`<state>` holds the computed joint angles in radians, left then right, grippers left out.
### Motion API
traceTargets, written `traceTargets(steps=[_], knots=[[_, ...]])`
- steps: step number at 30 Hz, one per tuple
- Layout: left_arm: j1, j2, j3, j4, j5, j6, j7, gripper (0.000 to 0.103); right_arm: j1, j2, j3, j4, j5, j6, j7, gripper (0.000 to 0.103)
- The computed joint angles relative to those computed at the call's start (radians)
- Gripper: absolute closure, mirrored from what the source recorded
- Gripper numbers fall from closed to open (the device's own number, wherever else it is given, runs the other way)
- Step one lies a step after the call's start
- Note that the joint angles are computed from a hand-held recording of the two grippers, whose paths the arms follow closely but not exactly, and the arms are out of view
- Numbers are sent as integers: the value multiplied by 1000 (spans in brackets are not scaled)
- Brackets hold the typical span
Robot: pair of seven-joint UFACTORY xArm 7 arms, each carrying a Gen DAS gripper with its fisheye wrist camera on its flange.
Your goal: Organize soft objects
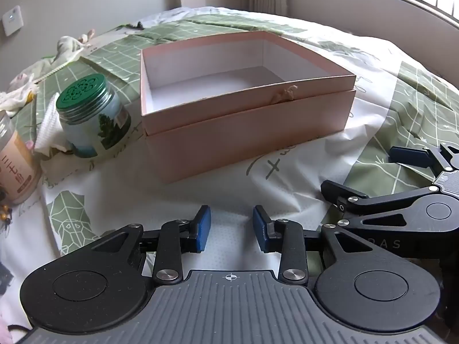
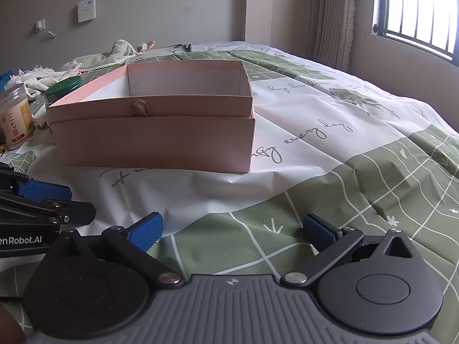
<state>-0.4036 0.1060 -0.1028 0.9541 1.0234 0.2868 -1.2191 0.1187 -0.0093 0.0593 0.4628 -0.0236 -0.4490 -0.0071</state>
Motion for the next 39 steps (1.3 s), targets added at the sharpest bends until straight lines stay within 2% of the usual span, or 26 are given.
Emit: traceTargets(steps=[7,18,36,39], knots=[[-7,1,-2,5,35,25,-17,66,0,-1,0,1,-1,4,1,0],[-6,-3,-11,9,30,42,-11,66,0,-1,0,1,2,3,-2,0],[-4,-5,-11,5,40,37,-19,66,-1,-1,0,-1,0,3,-1,0],[-4,-5,-11,5,40,37,-19,66,4,-2,5,0,26,5,-22,0]])
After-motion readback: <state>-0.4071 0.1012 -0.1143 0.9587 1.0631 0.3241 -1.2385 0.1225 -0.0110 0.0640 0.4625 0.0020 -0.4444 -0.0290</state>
